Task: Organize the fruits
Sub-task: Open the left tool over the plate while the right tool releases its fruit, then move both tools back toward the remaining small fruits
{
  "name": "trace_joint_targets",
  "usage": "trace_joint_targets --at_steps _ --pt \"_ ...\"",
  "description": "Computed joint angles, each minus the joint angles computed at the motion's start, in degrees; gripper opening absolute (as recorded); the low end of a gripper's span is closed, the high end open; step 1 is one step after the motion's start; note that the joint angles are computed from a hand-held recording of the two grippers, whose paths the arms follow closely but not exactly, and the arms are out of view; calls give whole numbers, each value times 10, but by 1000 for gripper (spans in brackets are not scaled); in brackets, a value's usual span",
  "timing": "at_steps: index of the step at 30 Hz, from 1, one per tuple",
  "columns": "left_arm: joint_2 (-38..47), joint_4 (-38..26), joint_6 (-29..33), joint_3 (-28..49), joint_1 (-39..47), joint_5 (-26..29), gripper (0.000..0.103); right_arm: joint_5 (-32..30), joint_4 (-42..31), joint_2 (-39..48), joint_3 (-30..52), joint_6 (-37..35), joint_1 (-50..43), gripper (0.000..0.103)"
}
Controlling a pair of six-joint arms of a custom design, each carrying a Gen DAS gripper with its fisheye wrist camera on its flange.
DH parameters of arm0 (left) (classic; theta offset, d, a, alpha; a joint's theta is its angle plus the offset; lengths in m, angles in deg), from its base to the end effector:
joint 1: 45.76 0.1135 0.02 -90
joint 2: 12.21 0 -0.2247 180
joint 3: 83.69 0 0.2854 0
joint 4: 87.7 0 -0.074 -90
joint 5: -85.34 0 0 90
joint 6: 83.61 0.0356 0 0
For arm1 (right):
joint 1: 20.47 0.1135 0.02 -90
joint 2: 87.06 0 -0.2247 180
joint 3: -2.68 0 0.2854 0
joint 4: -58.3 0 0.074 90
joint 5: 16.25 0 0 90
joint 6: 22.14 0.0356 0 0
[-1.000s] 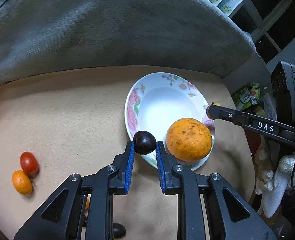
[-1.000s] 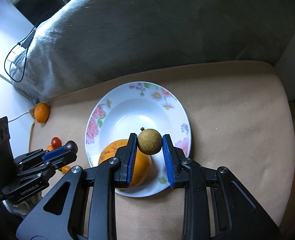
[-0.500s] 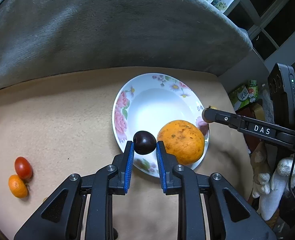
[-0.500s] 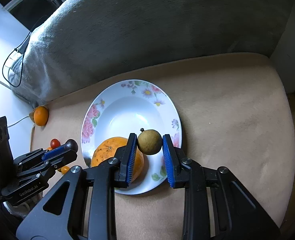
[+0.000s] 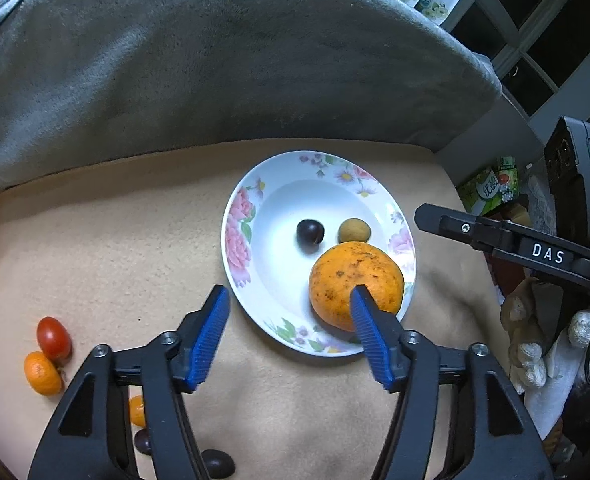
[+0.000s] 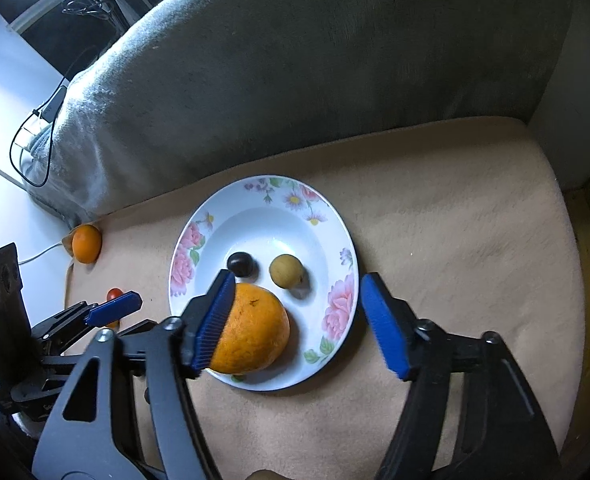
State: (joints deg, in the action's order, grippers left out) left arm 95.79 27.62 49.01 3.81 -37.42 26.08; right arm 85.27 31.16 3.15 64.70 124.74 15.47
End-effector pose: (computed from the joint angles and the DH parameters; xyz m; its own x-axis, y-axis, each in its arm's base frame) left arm 0.3643 0.0350 0.1230 -0.7811 0.4737 -0.4067 0.6071 0.7282 -0.3179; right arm 0.2748 0.1905 0.1138 -0.7685 0.4565 -0.4484 0.2937 0.8742 0.3867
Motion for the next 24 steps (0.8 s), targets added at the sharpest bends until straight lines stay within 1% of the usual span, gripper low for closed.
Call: trace_joint_targets --at_steps 2,10,16,24 --pt "-5 2 0 -3 1 -2 67 6 -7 1 5 1 2 78" --pt "-13 1 -3 -4 9 -5 67 19 -27 7 25 -11 9 78" --pt "-16 -6 2 -1 32 -1 67 39 -34 2 35 -27 27 78" --pt "-8 -17 7 15 72 -2 67 57 -8 -1 41 -39 41 78"
